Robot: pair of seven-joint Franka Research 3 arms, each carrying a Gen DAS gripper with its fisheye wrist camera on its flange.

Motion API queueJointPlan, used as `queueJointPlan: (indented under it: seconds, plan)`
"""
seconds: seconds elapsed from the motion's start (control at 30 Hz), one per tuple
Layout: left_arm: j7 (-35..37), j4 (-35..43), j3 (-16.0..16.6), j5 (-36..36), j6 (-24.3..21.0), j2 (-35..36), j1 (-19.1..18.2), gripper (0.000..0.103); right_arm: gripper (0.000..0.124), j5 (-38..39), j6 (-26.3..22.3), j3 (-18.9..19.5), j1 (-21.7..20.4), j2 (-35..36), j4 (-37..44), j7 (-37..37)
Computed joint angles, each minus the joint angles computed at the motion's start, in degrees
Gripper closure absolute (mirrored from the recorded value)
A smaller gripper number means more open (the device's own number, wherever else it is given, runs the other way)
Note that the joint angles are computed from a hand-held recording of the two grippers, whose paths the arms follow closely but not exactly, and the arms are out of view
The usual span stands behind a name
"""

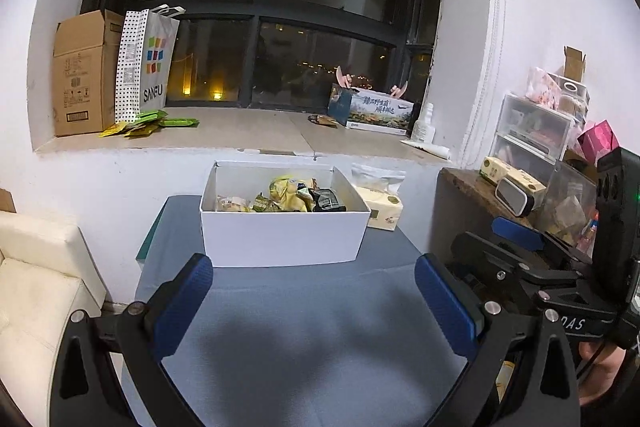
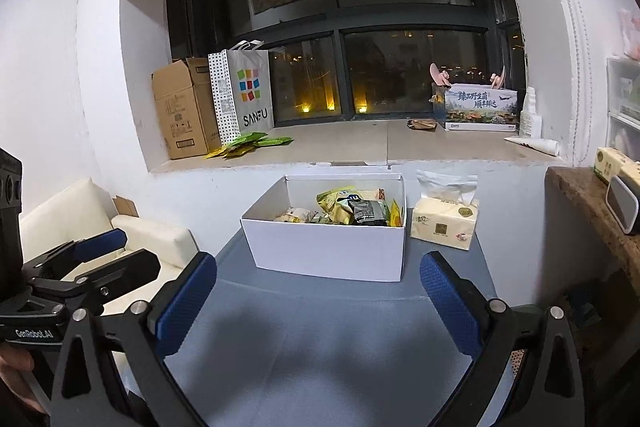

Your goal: Organize snacks

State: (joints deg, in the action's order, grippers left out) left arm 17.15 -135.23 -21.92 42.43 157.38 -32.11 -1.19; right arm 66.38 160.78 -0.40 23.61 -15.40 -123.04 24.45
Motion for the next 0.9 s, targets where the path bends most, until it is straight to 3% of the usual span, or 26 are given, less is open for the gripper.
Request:
queueJointPlan:
  seconds: [0.17,0.9]
  plan:
    - [-0.2,-0.6,0.4,-0.1,-0.7,-0.8,-0.2,0.0,0.021,-3.0,-0.1,0.6,-0.6,0.4,0.0,2.8]
    - [1.8,-1.2,0.8,-0.5,-3.5,-1.7,-0.6,0.0,0.021,-1.1,-0.6,0.0,0.1,-0.3,-0.5,-0.3]
